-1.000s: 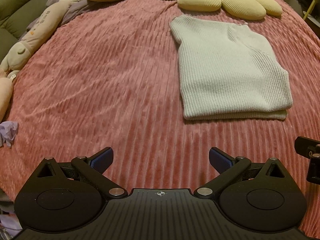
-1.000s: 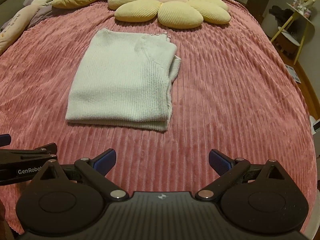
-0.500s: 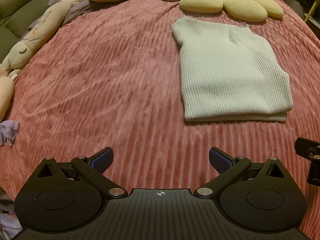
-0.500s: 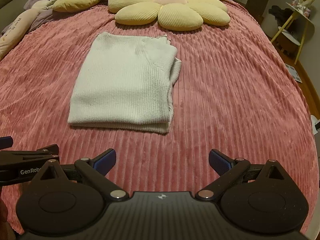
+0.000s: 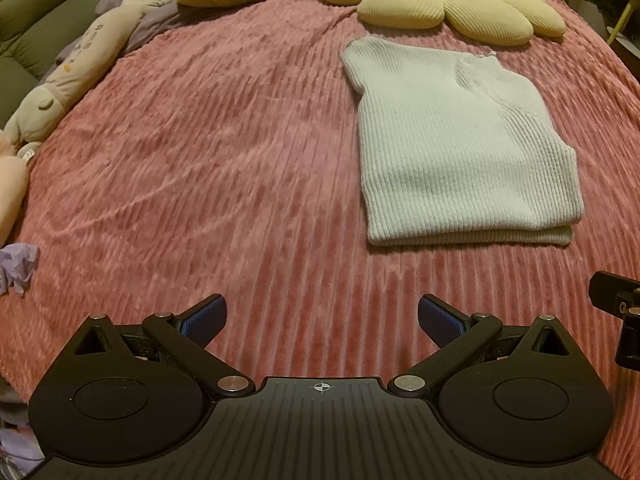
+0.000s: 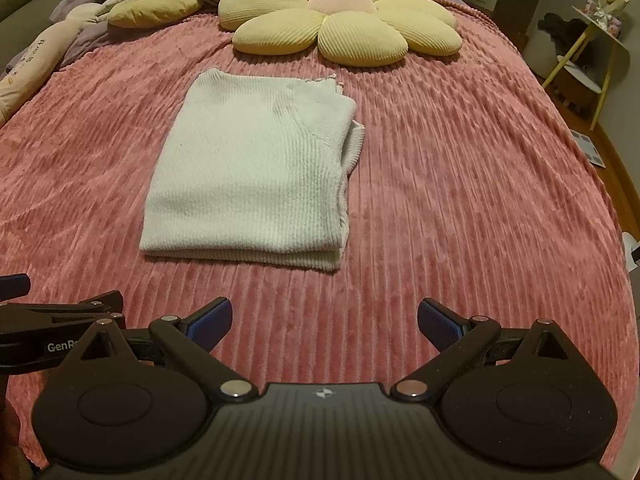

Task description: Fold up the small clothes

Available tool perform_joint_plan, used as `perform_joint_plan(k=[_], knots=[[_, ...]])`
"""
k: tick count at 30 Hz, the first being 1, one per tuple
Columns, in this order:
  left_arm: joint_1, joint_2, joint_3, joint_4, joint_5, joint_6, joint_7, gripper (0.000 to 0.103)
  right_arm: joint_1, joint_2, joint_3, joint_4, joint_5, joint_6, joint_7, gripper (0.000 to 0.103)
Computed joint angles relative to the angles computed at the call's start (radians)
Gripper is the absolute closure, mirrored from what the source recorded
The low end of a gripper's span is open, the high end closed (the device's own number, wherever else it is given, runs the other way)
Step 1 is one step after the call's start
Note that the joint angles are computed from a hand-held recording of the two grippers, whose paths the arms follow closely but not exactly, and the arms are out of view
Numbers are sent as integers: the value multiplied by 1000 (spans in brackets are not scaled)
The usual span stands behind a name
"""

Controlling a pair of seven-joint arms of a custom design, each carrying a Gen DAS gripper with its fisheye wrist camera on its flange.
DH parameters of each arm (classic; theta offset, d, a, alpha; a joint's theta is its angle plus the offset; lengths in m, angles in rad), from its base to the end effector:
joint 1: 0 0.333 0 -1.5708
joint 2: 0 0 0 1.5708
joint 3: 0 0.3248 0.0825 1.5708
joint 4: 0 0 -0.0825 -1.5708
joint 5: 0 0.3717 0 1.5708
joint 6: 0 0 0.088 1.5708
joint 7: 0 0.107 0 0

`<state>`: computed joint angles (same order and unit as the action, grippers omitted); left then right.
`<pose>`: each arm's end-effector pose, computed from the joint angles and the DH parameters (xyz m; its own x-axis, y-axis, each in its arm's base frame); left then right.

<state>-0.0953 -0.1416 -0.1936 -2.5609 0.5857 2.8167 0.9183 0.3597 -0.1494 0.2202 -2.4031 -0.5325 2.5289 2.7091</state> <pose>0.4332 -0.1573 0.3699 -0.1249 -0.9814 -0.1458 -0.8770 0.1779 -0.4464 0.4035 0.2724 0.4138 -0.1624 -0.9864 0.0245 -0.8820 0.1340 -0.4518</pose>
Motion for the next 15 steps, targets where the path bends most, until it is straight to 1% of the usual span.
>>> perform_joint_plan(k=[15], knots=[[-1,-1,1,0,-4,-1,2,0,0,-3,1,1,-4,-3,7,4]])
